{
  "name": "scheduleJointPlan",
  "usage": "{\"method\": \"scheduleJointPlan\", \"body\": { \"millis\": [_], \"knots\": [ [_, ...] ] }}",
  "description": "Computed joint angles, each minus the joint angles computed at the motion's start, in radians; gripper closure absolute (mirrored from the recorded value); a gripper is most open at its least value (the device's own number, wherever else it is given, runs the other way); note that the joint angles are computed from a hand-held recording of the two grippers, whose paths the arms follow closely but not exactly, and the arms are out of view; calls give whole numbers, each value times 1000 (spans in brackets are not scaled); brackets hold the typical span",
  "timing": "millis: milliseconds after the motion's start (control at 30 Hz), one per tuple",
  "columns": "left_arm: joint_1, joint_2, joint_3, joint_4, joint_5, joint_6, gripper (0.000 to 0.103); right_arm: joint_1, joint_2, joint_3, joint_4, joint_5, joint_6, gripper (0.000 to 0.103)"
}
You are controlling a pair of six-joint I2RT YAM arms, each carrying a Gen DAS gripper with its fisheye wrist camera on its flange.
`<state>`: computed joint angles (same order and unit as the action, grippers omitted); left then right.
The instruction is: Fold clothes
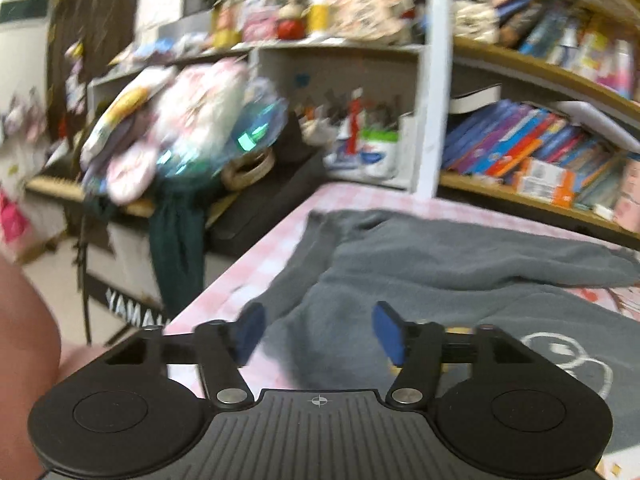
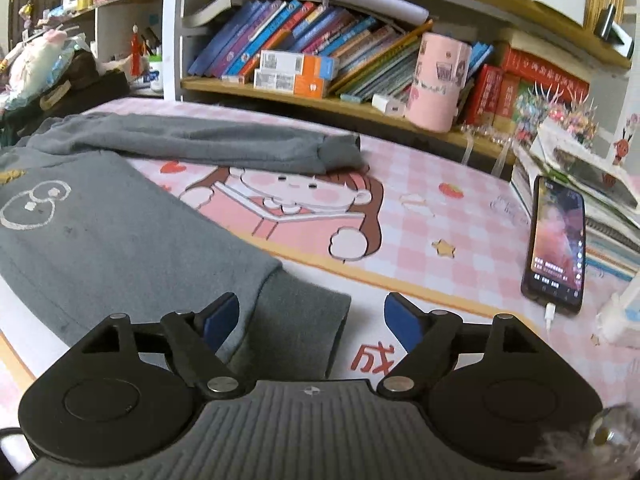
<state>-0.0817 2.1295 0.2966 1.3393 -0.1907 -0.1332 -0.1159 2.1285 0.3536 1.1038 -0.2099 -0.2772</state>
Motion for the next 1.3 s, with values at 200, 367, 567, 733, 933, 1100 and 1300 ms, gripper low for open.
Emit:
{"method": "scheduleJointPlan", "body": {
  "millis": [200,367,567,733,933,1100,1300],
  "knots": [
    [-106,-33,0,-20,-18,41,21,20,-31,-17,6,-26,12,20],
    [-181,-13,15,-16,-56,78,11,42,-63,-36,13,-28,19,18],
    [-208,22,10,21,-57,87,7,52,-91,-47,6,-25,24,17],
    [-195,40,16,23,-49,80,6,67,-96,-39,-9,-12,22,16],
    [-164,70,38,18,-24,72,6,91,-81,-3,-45,4,28,14],
    [-138,102,82,-14,4,81,6,113,-49,74,-116,14,33,14],
    [-94,107,168,-117,56,89,6,150,-16,220,-247,13,33,14]
  ]
}}
